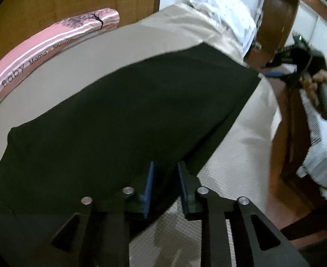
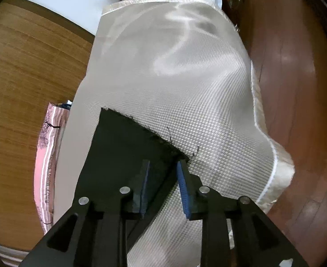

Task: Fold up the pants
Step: 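Lower the leg hem onto the jeans and open the right gripper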

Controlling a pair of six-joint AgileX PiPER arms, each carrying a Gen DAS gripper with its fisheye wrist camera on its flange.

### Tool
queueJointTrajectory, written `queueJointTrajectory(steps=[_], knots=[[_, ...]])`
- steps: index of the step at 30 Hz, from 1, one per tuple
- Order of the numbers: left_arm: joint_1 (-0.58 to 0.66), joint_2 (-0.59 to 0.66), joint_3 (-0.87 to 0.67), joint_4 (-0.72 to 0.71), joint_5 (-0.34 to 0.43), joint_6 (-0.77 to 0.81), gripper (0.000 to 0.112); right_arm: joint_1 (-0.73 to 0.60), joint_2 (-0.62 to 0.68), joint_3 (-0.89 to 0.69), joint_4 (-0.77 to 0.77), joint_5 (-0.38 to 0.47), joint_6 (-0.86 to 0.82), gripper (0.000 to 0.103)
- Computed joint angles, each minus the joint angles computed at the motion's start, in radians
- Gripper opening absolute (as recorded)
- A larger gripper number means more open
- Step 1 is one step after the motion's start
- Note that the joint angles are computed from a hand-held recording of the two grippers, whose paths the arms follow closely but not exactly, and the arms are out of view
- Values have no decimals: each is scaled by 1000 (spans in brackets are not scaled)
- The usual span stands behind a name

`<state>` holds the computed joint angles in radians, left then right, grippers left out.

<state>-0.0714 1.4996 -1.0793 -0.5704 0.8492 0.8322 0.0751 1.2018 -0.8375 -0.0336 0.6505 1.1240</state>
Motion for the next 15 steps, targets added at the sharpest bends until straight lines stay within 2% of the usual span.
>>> queueJointTrajectory(steps=[3,5,10,15], knots=[[84,-30,-14,-69,57,83,39,53,-8,-52,-80,50,67,24],[153,-39,-33,-104,82,123,41,100,12,-107,-127,78,100,24],[272,0,-85,-78,-5,72,45,225,151,-278,-123,71,59,24],[338,58,-106,-19,-79,21,45,324,403,-544,29,76,-156,24]])
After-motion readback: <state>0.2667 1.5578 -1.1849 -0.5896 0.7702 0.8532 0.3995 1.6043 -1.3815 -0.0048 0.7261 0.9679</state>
